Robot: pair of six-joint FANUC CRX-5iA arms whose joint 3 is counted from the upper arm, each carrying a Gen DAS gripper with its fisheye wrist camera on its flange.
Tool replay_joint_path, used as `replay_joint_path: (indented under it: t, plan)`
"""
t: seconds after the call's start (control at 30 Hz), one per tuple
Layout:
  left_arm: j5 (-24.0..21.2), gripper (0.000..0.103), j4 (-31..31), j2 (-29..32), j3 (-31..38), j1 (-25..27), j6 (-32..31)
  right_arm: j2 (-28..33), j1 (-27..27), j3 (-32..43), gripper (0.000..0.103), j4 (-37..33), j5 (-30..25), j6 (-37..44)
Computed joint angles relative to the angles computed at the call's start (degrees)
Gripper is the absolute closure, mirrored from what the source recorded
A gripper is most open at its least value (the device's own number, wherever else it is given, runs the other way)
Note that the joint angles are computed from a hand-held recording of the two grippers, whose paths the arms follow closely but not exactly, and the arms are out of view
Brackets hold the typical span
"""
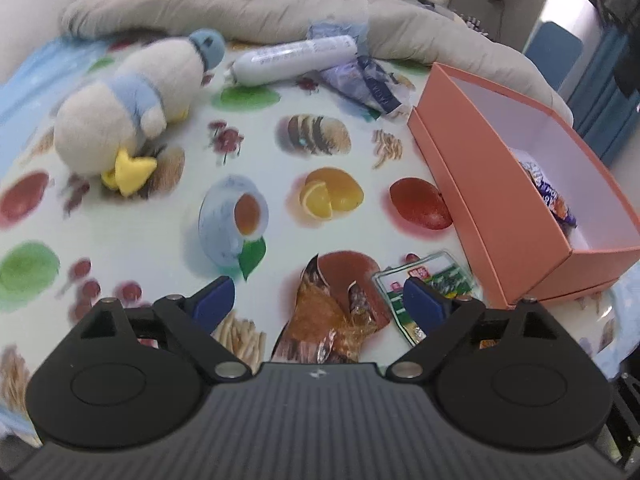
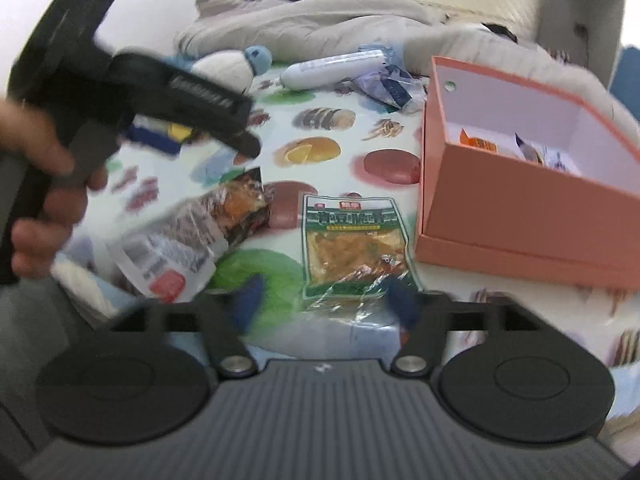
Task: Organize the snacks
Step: 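Hold the shrimp bag in the left gripper while the right gripper grasps the green-labelled packet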
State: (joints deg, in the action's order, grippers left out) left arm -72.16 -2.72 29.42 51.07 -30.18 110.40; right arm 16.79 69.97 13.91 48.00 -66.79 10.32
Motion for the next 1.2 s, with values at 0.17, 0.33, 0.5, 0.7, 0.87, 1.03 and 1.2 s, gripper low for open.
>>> replay_joint_path:
  t: [0.17, 0.33, 0.5, 0.7, 0.87, 1.03, 1.2]
  plan:
    - [-0.19, 0.009, 0.77, -1.34, -2.44, 0.85, -0.2, 0.55, -0.8, -0.71, 0.013, 2.11, -0.32, -5.0]
    - [-1.3, 0.009, 0.91, -1.34, -3.71, 1.11, -0.33, 2.25, -2.46, 0.87, 0.013, 2.32, 0.63, -3.02]
    - [0.05, 0.008, 3.24, -1.69, -5.83, 1.35, -1.95, 4.36, -4.38, 3.97, 0.013, -0.85, -0.23, 3.67]
    - [-1.32, 0.007, 1.77, -0.13, -4.5, 0.22, -4.71, 4.24, -6.67, 4.19, 0.013, -6.09, 1.06, 7.06]
    - [-2.51, 0.007, 2.27, 0.65, -5.05, 0.11, -4.97, 4.69, -7.39, 4.71, 0.013, -9.48, 1.69, 11.29]
    - [-2.98, 0.007, -0.98, 0.83, -4.39, -0.97, -3.57, 4.46, -7.67, 3.87, 0.012, -9.72, 2.77, 10.86]
    - [-3.52, 0.011, -2.34, 1.04, -3.74, -1.33, -1.56, 3.84, -7.98, 2.12, 0.016, -9.27, 5.19, 6.22]
